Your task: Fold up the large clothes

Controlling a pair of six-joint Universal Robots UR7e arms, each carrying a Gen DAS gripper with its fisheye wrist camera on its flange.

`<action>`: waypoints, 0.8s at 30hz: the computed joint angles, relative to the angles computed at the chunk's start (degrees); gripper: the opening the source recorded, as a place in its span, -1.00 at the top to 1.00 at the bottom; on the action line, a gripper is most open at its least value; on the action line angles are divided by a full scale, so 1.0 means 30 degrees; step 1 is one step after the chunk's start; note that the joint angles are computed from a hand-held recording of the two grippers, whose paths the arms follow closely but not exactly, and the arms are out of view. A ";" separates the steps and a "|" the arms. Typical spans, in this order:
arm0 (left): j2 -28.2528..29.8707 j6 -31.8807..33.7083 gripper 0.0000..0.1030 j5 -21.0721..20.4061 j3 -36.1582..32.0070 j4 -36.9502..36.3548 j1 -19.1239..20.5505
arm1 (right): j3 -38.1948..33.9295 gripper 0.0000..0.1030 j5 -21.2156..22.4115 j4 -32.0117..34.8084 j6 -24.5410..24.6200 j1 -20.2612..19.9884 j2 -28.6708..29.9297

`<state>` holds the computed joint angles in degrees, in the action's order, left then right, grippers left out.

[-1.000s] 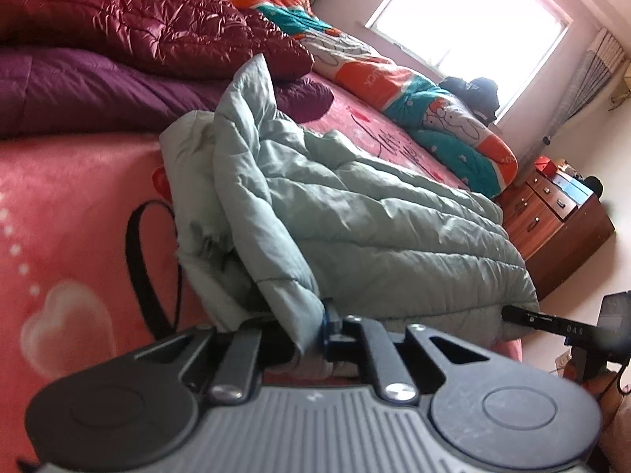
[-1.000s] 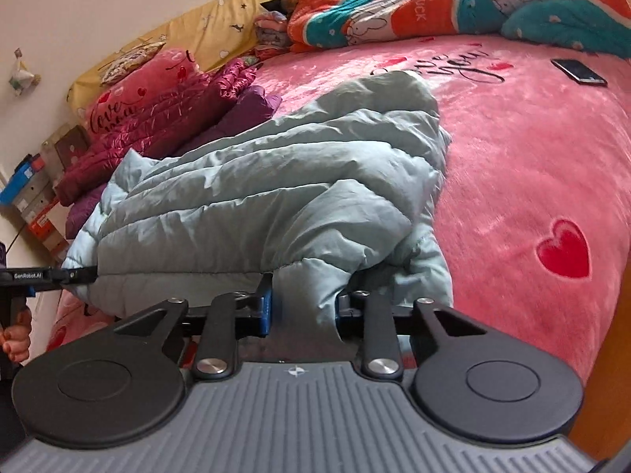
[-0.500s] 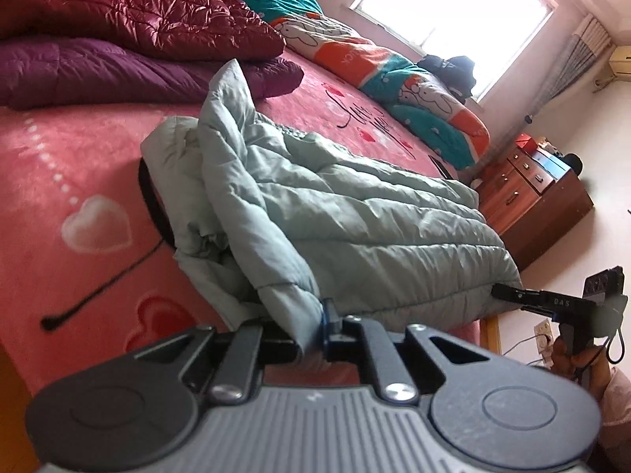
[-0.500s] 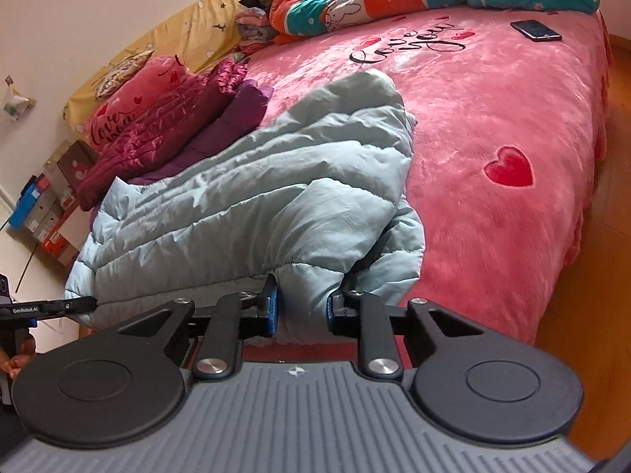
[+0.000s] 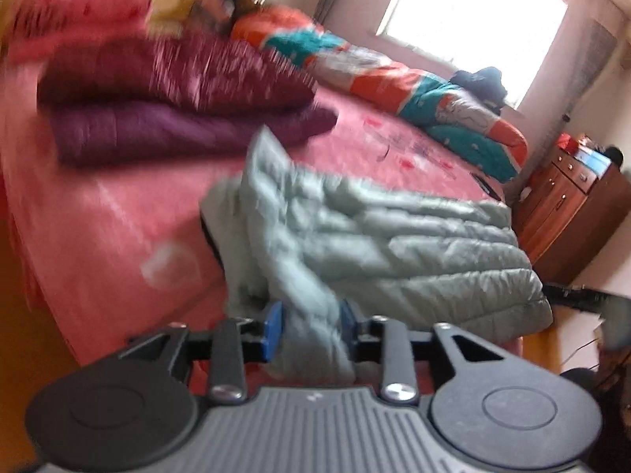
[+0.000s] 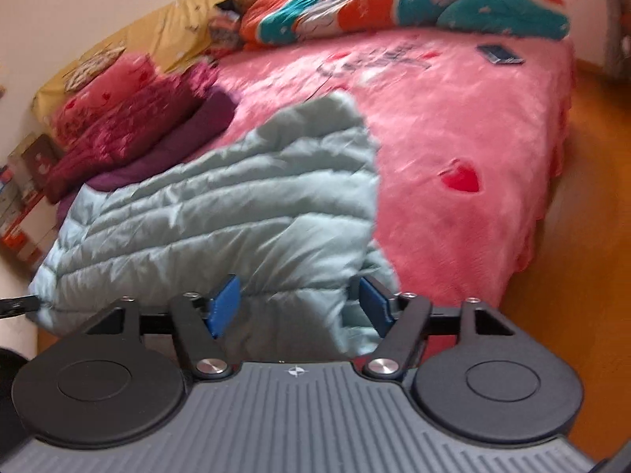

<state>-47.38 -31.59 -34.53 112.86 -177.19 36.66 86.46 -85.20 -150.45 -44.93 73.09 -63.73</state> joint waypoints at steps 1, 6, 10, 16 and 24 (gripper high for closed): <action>0.0149 0.0802 0.24 0.0289 -0.0187 -0.0372 -0.0155 | 0.0295 -0.64 -0.0013 -0.0941 0.0110 0.0042 -0.0043; 0.1750 0.4867 0.23 -0.1041 -0.2671 -0.2271 0.0385 | 0.0924 -0.64 0.0662 -0.4540 -0.0206 0.0629 0.0349; 0.3535 0.6743 0.23 -0.2552 -0.5442 -0.2005 0.1393 | 0.0208 -0.64 -0.0130 -0.5698 -0.1497 0.1724 0.1778; 0.5399 0.7649 0.23 -0.4337 -0.8419 -0.0306 0.2404 | -0.1861 -0.64 -0.1108 -0.5709 -0.2441 0.2706 0.4118; 0.6310 0.7334 0.23 -0.3488 -0.9702 0.0162 0.3337 | -0.4505 -0.64 -0.3537 -0.5430 -0.3778 0.3356 0.6782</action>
